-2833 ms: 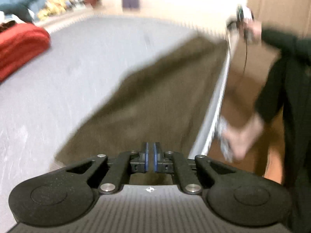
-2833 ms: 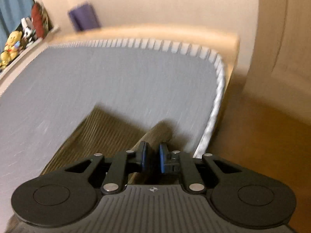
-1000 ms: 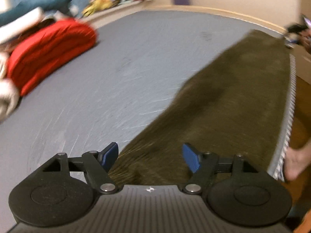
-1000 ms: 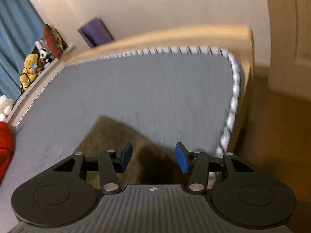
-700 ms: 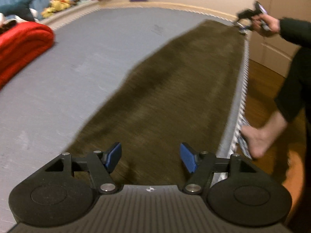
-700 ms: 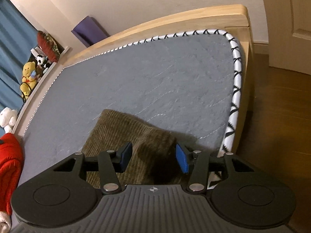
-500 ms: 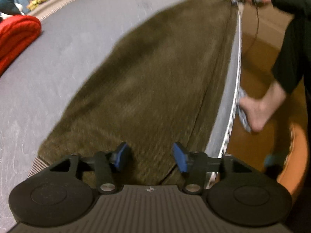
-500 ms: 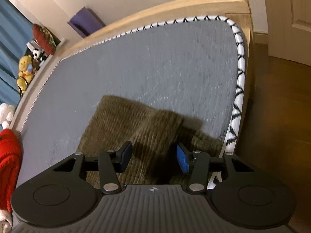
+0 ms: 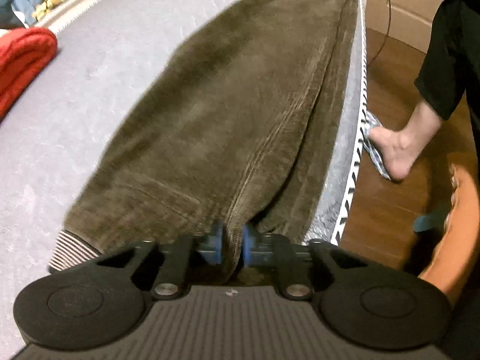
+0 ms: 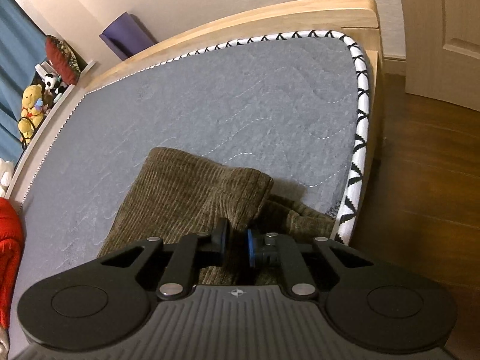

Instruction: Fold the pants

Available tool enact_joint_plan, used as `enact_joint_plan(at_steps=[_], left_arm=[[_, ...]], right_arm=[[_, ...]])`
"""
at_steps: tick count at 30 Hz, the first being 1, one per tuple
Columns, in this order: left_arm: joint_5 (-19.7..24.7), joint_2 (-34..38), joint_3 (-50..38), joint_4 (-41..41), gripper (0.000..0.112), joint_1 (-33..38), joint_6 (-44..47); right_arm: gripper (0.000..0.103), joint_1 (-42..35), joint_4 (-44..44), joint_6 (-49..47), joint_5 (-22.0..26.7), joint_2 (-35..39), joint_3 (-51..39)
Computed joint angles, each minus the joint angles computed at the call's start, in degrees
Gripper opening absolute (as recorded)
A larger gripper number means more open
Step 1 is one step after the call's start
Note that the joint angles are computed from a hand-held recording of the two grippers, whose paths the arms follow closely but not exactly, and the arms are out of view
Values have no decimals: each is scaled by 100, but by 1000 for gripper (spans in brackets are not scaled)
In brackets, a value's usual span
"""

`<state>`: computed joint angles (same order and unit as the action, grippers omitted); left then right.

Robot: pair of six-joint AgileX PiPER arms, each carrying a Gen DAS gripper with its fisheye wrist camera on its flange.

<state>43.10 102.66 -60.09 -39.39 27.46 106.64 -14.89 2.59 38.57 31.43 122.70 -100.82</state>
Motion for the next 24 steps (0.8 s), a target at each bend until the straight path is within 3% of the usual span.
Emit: enact_joint_plan(at_steps=[5,7,8,10,12,14,16,18,20,22,24], left_arm=[[833,-250,-350,-453,6,615,72],[1059,-211,-538,-220,6,754,-201],[1111,-146,-596,14,6,746,-383],[823,-44,-520,696,6,465,-850],[299,-58,-211,1226,8,141,-1014],[429,-174,-205,995,13,211,-798],[1199,-151,-526,336,32,558,-550],[1892,-123,-778,-323,38,840,-334],[2354,-58,-961,-778,39,942,-258],[2405,-13,-1026,-943,39,870,-280],[2059,71,-1018,-861,39,640,-430]], right_arm=[[6,103,-601,715,-305,-468,313],[6,263,-1487,1559,-185,-731,444],[6,350,-1859,1848,130,-752,375],[6,387,-1915,1844,714,-533,130],[6,200,-1227,1319,1004,-248,-30],[7,65,-809,821,773,-168,87],[12,-98,-394,471,468,-261,307],[22,-207,-221,387,99,-459,625],[30,-166,-666,723,-134,-636,842],[36,-240,-887,842,-387,-750,1021],[37,-407,-488,507,-645,-820,1207]])
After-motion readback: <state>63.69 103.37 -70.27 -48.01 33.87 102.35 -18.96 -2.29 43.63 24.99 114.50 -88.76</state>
